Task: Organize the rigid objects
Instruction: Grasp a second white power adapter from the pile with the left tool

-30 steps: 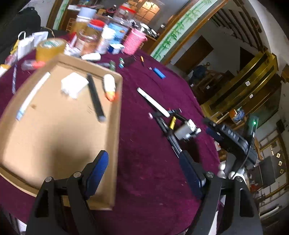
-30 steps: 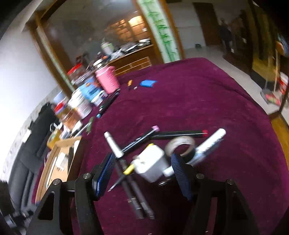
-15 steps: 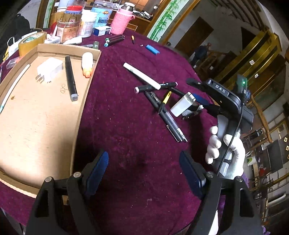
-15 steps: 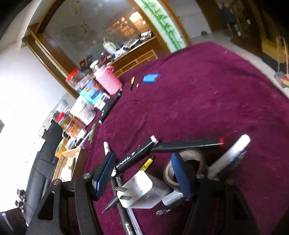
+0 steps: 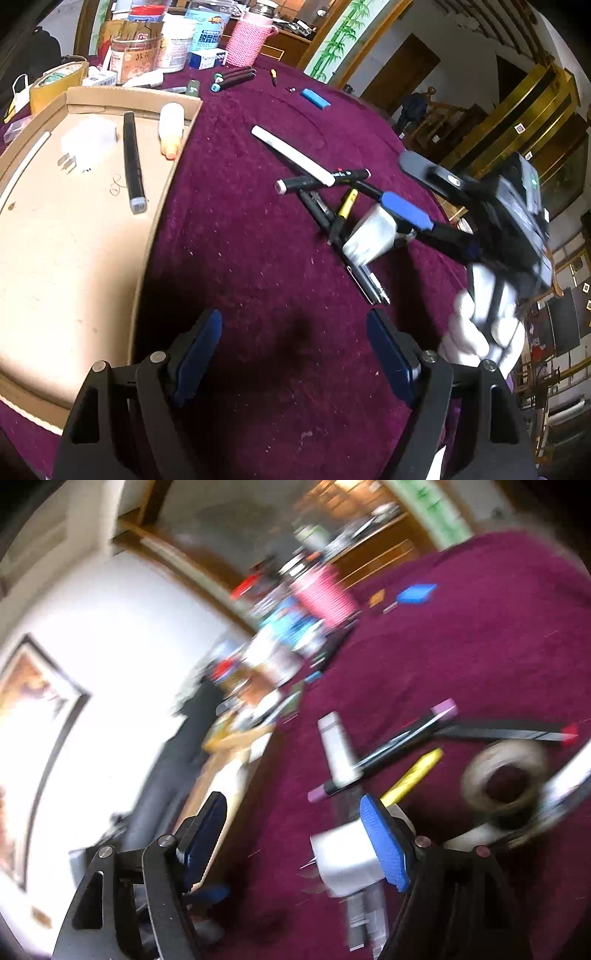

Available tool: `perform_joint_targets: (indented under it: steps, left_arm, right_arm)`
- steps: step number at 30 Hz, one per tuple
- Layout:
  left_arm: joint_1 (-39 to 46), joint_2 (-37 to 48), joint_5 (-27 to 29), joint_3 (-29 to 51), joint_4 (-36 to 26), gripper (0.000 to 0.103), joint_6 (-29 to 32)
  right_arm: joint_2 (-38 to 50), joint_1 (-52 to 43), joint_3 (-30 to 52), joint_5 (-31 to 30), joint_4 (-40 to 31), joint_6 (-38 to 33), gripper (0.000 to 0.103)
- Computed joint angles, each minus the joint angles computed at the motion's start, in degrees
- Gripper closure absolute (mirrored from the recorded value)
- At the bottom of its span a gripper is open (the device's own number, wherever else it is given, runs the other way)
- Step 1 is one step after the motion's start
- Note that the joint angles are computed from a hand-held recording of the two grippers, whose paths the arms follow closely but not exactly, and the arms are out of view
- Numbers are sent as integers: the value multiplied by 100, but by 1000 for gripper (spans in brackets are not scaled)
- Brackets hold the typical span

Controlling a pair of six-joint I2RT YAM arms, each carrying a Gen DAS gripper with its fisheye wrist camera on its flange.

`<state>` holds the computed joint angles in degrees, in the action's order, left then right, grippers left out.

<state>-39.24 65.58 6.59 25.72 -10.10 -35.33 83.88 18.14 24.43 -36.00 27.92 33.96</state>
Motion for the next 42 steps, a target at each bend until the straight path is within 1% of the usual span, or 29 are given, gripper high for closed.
perform_joint_targets:
  steps: [4,6,8,13,16,18,20,25,26,27,28,29,30,31,32,34,37,40,42]
  left_arm:
    - [140,71,48,63,1,23,126]
    - [141,192,39,151,17,23,235]
    - [97,356,-13,278,13,23,343]
    - [-351,952,-523,825,88,23,680]
    - [-842,1499,-1140,1361,158,23,1247]
    - [-1134,2009,-1537,1789,214,24,1761]
    - [-1267,2424,-1758,2126,201,24,2047]
    - [-1404,3376,-1771,2963,71,24,2487]
    - [-1410,3483,-1745,3036,77,24,2512]
    - [-1360,3630,-1579,3173,-19,24,2505]
    - [-1327,3704,-1442,3245,-58,27,2483]
    - [-1291,3762,-1317,3286,-49,38,2464]
    - [-1280,3801,-1280,3309,-37,53,2458]
    - [-1320,3810,-1354,3321,-44,59,2432]
    - [-1307,3815,-1359,3324,-31,69,2439]
    - [-1251,3814,-1097,3279,62,74,2359]
    - [-1126,3680,-876,3097,191,75,2195]
    - [-977,3272,-551,2738,350,75,2002]
    - [-910,2764,-445,2338,457,75,1892]
  right_arm:
    - [-406,122,-151,436,-67,-78,23]
    - [-503,-2,-253,633,-29,49,23]
    - [-560,-200,-376,700,102,229,23]
    - [-843,-623,-546,902,82,529,23]
    - [-913,-921,-613,910,110,728,21]
    - [-870,-1106,-665,843,226,878,20]
    - [-797,-1268,-698,731,350,998,20]
    - [-693,-1461,-695,630,412,1141,20]
    - [-682,-1476,-687,613,416,1149,20]
    - [-696,-1505,-696,584,408,1138,20]
    - [-742,-1538,-712,561,376,1120,20]
    - [-768,-1533,-711,587,348,1110,20]
    - [-792,-1524,-706,636,318,1104,20]
    - [-794,-1517,-708,669,319,1095,20]
    - [-806,-1509,-709,705,314,1094,20]
    - [-837,-1503,-723,764,273,1053,20]
    - [-859,-1499,-696,922,130,965,20]
    - [-886,-1580,-726,1036,112,945,20]
    - [-831,-1679,-746,1047,160,965,20]
